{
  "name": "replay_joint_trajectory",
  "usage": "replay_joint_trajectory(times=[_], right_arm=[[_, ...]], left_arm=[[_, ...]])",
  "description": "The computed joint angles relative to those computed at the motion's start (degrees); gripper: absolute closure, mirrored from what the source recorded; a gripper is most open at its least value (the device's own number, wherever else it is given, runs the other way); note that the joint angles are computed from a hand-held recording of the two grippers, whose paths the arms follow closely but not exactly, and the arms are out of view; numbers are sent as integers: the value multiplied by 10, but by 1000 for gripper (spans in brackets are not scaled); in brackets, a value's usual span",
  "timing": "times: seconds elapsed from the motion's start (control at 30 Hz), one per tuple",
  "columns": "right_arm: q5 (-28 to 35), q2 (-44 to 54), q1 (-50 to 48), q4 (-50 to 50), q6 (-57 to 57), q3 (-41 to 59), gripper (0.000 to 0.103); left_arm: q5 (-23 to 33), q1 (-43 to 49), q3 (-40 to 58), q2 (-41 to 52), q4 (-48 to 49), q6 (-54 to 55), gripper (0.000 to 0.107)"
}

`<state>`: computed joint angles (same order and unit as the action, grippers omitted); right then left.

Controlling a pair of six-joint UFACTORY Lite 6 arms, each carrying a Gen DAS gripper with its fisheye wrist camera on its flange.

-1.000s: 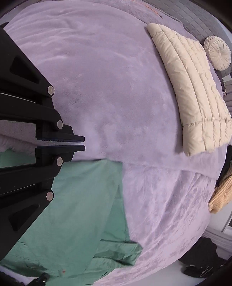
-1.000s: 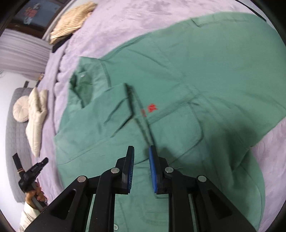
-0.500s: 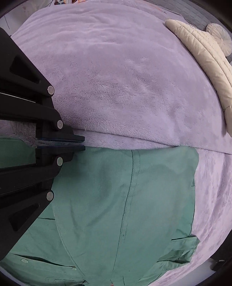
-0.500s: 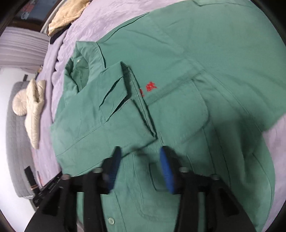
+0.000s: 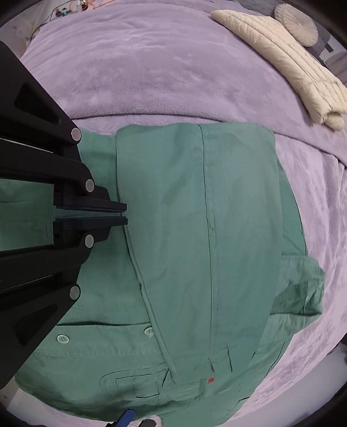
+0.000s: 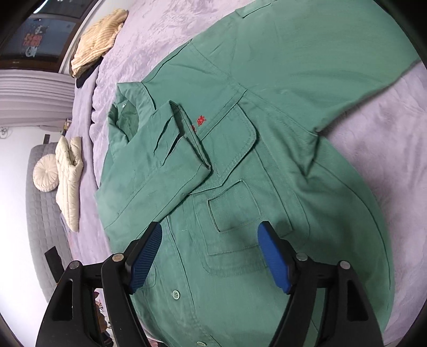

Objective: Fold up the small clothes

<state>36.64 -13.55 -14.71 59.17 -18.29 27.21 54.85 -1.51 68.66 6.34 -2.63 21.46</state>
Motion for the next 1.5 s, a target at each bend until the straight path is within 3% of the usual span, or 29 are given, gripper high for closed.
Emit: replay_joint_trajectory(times=[0.23,0.47,0.5,0.53,0.57,0.73,0.77,0.8,1.0,1.17,1.5], right_arm=[[34,-52,-63,-14,-11,-36,23],[77,-89,-160,-21,-59,-69,20],[84,-92,-174,-23,-66,-72,19],[89,-96,-188,-25,-73,-75,19],[95,-96,-202,-26,-81,-77,19],[115,-97,-254,-22,-119,-88,18],[120,-93,-265,-17,-132,-90,15],[126,-90,-276,-11,-144,-91,0],[174,-68,-337,28,-221,-89,0],[216,-32,-443,40,-286,-67,0],[222,194,-634,28,-356,111,0]], left_arm=[[-7,-106,-24,-16,15,-78,104],[9,-141,-45,-40,22,-102,104],[9,-151,-45,-39,26,-112,100],[9,-160,-44,-37,29,-122,50],[14,-174,-37,-29,38,-142,9],[-14,-227,-31,4,49,-190,5],[-23,-238,-31,9,51,-196,5],[-29,-245,-31,12,52,-202,5],[-43,-298,8,74,87,-286,5],[-40,-318,71,157,54,-265,5],[-60,-377,205,293,18,-288,5]])
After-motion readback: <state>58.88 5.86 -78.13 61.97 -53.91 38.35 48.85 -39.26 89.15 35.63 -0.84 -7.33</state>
